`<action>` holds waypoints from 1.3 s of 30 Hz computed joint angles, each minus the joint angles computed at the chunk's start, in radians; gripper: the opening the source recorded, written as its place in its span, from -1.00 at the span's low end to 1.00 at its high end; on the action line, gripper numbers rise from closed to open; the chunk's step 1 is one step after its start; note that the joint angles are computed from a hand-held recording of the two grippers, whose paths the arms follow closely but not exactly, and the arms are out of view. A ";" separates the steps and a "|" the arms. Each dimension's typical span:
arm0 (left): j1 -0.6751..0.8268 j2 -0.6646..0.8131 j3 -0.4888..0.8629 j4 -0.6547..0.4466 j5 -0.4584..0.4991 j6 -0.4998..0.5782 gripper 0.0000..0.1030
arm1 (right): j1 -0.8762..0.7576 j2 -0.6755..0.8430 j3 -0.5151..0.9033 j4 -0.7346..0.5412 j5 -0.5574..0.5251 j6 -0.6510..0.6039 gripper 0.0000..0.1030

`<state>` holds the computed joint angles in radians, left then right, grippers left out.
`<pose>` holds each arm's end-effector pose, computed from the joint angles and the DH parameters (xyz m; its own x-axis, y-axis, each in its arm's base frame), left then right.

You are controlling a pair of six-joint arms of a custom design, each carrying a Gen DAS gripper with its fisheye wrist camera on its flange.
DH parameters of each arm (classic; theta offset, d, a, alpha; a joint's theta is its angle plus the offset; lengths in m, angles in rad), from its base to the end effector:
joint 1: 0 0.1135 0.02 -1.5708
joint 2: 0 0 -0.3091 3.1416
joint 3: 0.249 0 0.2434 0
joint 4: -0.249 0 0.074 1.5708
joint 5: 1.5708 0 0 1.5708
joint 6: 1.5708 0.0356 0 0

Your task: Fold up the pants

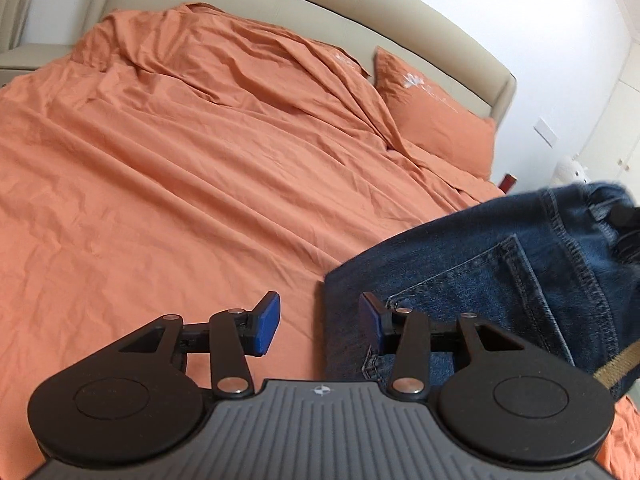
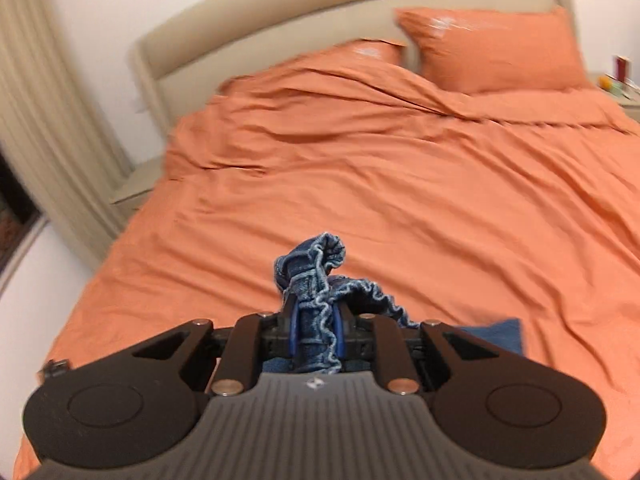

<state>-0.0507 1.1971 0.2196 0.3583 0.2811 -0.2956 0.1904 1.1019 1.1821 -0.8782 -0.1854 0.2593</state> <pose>0.1762 -0.0188 0.1764 -0.6344 -0.2480 -0.7321 0.0936 0.9155 -0.3913 0.1821 0.0418 0.3899 -0.7596 0.1103 -0.6410 -0.1217 0.9440 0.3066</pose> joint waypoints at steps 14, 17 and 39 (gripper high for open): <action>-0.450 0.344 0.005 0.243 -0.335 0.040 -0.08 | -0.647 0.197 -0.493 0.409 -0.288 -0.367 -0.77; -0.487 0.455 0.047 0.232 -0.428 0.050 -0.10 | -0.688 0.284 -0.540 0.520 -0.321 -0.405 -0.76; -0.708 -0.109 0.112 -0.530 -0.529 -0.003 0.20 | -1.312 -0.365 -0.688 -0.004 -0.612 -0.776 -0.29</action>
